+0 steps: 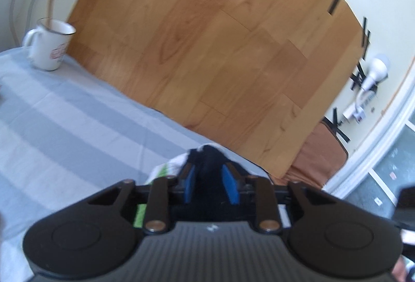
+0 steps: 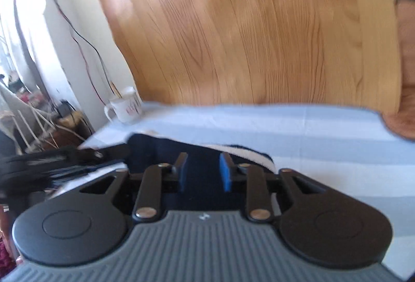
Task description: Fold small clothes
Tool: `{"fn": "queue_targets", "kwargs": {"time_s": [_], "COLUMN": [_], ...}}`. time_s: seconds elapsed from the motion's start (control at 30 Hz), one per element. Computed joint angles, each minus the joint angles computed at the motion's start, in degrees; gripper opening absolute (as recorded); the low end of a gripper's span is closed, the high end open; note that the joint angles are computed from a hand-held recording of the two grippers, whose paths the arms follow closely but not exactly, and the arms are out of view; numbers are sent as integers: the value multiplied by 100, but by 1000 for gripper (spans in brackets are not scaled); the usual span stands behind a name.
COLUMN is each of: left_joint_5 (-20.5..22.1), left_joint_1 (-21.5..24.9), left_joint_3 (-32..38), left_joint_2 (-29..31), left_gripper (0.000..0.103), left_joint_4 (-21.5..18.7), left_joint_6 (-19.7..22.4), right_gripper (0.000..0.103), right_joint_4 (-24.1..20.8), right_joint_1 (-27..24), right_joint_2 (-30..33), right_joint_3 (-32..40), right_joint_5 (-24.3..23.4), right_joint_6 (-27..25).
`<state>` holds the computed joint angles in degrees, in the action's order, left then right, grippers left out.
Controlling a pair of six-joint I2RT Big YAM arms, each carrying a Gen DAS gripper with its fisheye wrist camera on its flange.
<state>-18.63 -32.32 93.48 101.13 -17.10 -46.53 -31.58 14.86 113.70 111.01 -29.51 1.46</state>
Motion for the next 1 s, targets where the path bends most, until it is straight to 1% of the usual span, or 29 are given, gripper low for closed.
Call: {"fn": "queue_targets", "kwargs": {"time_s": [0.03,0.07,0.1,0.13,0.17,0.2,0.23,0.27,0.3,0.33,0.4,0.47,0.5,0.53,0.57,0.6,0.63,0.67,0.7,0.73,0.77,0.83,0.87,0.9,0.93,0.97,1.0], "left_joint_5": [-2,62,174,276,320,400,566,519,542,552,425,466,554,553,408,153,-58,-184,-210,-135,35,433,600,778,1051,1357,1570], "left_joint_1": [12,44,100,168,237,318,400,423,439,435,386,362,363,348,315,259,221,188,171,185,205,251,275,299,336,380,396], "left_joint_3": [174,365,597,895,1357,1734,1908,1873,1755,1792,1885,1670,1466,1163,915,741,585,424,301,278,253,321,380,457,475,492,461], "left_joint_2": [90,208,361,557,847,1137,1328,1354,1311,1306,1329,1163,1006,792,606,457,329,220,142,133,134,217,282,365,418,469,496], "left_gripper": [15,13,11,10,9,9,12,13,13,13,13,14,15,21,28,54,79,86,90,91,93,101,103,103,103,103,103], "left_joint_4": [-90,-194,-373,-701,-1306,-1827,-2061,-2007,-1868,-1960,-2099,-1969,-1815,-1569,-1418,-1410,-1409,-1350,-1306,-1319,-1309,-1382,-1425,-1437,-1416,-1410,-1400], "left_joint_6": [72,116,82,12,-109,-292,-464,-490,-456,-498,-414,-469,-499,-488,-450,-417,-392,-360,-351,-363,-371,-410,-434,-446,-455,-483,-523], "right_gripper": [22,22,19,19,19,18,18,18,19,19,19,22,29,48,58,73,79,79,80,81,81,81,81,82,83,83,83], "right_joint_4": [-317,-543,-790,-916,-915,-903,-793,-636,-558,-537,-405,-245,-92,194,642,1165,1577,1793,1873,1839,1744,1622,1603,1600,1535,1359,1210], "right_joint_1": [29,51,82,109,121,116,136,155,186,224,211,144,103,34,-54,-154,-254,-346,-436,-516,-575,-655,-671,-675,-666,-637,-602], "right_joint_2": [234,426,664,743,787,872,897,807,757,762,685,576,448,253,37,-208,-407,-528,-595,-603,-575,-437,-359,-255,-151,-16,57], "right_joint_3": [358,617,955,1005,961,1011,974,791,706,730,599,430,244,-67,-472,-945,-1350,-1622,-1814,-1925,-1964,-1945,-1904,-1823,-1707,-1518,-1397], "right_joint_5": [12,49,160,277,304,251,270,334,415,488,477,299,201,43,-136,-269,-350,-424,-531,-657,-776,-1078,-1207,-1360,-1493,-1564,-1569], "right_joint_6": [13,-18,-109,-236,-291,-233,-138,-136,-183,-207,-221,-118,6,166,355,585,806,989,1148,1301,1449,1826,2032,2215,2290,2293,2307]}}
